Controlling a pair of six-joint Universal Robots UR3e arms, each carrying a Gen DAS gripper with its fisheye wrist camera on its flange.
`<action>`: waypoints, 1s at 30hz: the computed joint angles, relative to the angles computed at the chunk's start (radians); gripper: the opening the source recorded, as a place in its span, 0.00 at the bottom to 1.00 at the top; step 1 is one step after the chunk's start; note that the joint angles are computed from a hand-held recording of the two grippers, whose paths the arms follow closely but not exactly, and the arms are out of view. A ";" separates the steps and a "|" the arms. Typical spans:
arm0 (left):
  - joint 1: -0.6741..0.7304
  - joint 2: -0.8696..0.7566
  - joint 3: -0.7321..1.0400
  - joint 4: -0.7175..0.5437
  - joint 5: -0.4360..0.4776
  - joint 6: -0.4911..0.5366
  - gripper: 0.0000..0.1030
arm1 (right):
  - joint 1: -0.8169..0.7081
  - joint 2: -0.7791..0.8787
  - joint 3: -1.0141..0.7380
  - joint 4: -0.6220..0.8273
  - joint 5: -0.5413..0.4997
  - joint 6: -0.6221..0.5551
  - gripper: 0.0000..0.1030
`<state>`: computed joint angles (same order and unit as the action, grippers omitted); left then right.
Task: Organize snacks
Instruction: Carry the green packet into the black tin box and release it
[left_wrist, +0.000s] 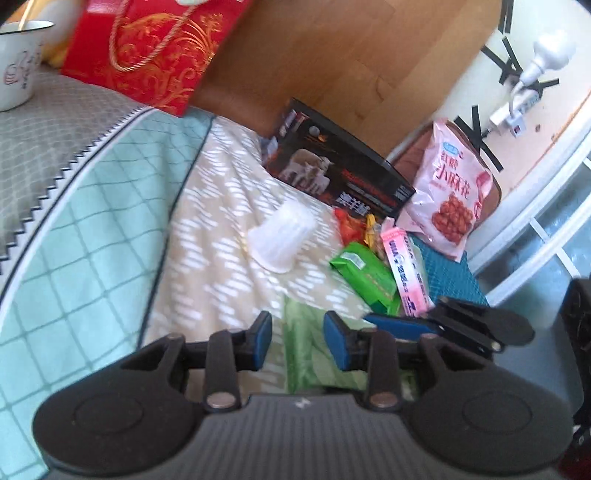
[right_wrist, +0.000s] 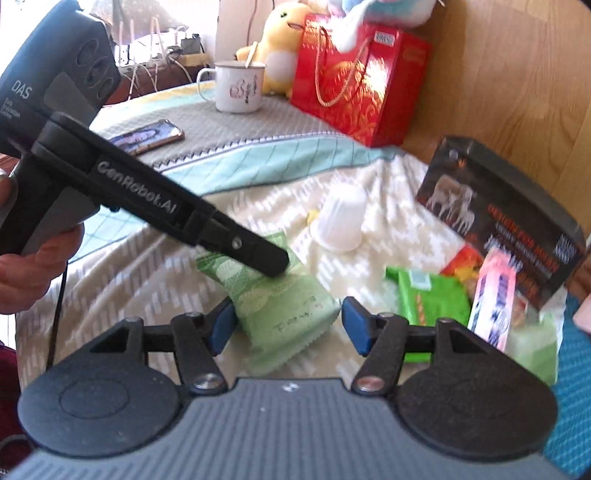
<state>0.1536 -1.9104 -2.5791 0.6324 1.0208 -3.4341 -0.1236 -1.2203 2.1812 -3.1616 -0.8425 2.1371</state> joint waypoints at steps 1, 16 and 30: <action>0.015 0.000 -0.014 0.014 -0.017 0.000 0.35 | -0.013 -0.005 0.018 -0.012 0.011 0.006 0.69; -0.073 0.086 0.093 -0.146 0.007 0.034 0.28 | -0.128 -0.052 0.141 -0.034 0.141 0.036 0.32; -0.199 -0.349 1.230 -0.684 0.102 -0.055 0.30 | -0.078 0.246 -0.760 0.256 0.102 0.499 0.32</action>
